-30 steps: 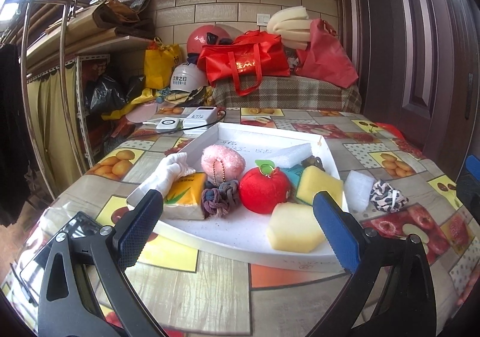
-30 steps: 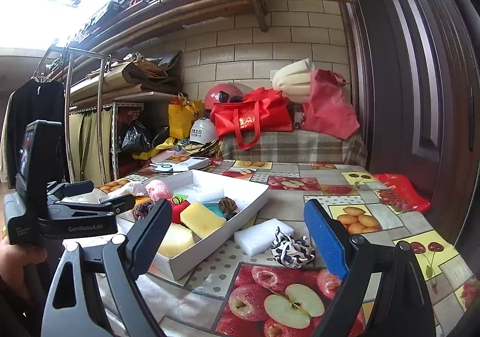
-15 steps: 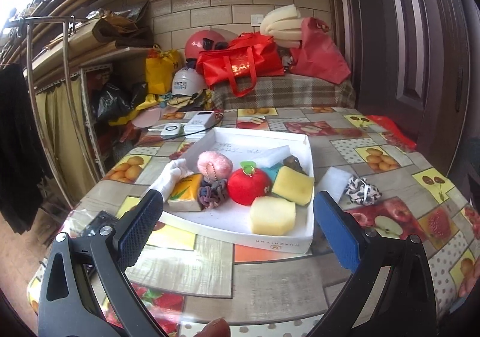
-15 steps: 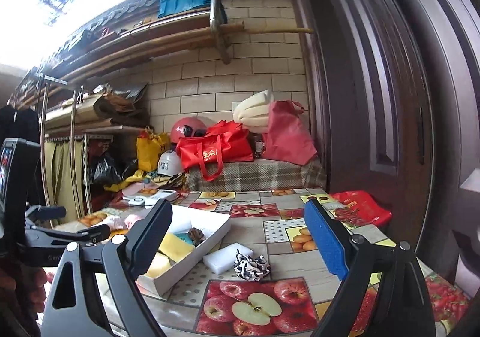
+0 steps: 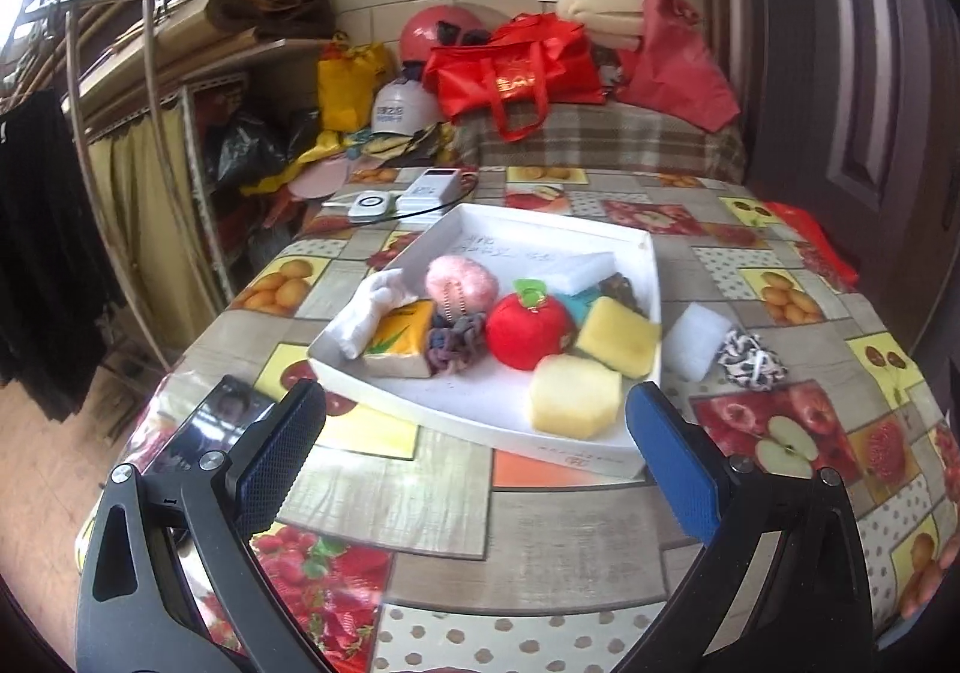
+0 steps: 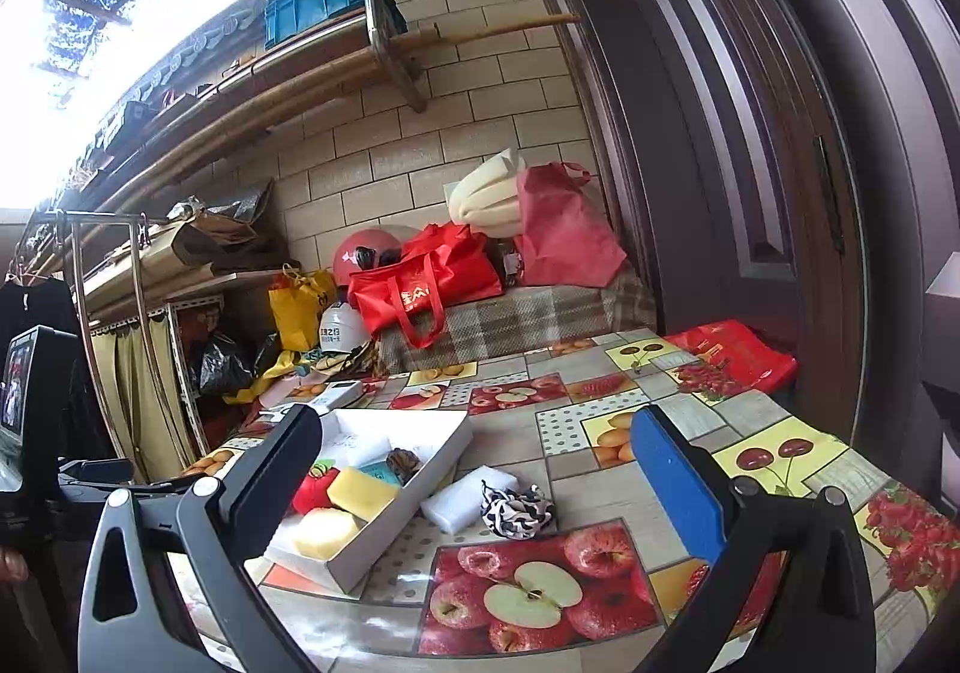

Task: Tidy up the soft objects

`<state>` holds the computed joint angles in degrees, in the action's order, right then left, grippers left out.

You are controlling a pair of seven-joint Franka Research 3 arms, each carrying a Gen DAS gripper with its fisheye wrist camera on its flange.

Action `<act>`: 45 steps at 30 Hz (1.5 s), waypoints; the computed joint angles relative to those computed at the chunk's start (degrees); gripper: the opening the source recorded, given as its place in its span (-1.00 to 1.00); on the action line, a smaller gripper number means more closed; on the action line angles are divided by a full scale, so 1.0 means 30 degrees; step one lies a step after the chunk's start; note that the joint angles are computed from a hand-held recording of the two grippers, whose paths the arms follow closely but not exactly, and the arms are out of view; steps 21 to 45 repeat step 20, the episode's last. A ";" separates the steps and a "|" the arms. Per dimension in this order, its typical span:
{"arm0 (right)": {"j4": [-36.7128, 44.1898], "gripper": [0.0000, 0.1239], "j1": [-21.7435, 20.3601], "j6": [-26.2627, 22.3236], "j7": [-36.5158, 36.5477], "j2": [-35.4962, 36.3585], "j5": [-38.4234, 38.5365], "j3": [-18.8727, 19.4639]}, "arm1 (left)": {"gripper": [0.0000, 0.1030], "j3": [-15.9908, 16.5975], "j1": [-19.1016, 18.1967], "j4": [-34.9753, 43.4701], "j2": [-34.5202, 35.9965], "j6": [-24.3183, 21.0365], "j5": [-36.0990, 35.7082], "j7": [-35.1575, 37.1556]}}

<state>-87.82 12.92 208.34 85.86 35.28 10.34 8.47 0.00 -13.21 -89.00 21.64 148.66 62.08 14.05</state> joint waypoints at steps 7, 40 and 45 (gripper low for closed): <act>-0.0240 0.66 0.0367 0.0073 -0.0410 -0.0167 0.0919 -0.0346 | 0.96 0.0012 0.0081 -0.0249 -0.0234 -0.0057 0.0340 -0.0566; -0.0048 0.66 0.0223 -0.0261 -0.0285 -0.0026 0.0691 -0.0163 | 0.96 0.0120 0.0165 -0.0269 -0.0103 0.0709 0.0115 -0.0357; -0.0048 0.66 0.0223 -0.0261 -0.0285 -0.0026 0.0691 -0.0163 | 0.96 0.0120 0.0165 -0.0269 -0.0103 0.0709 0.0115 -0.0357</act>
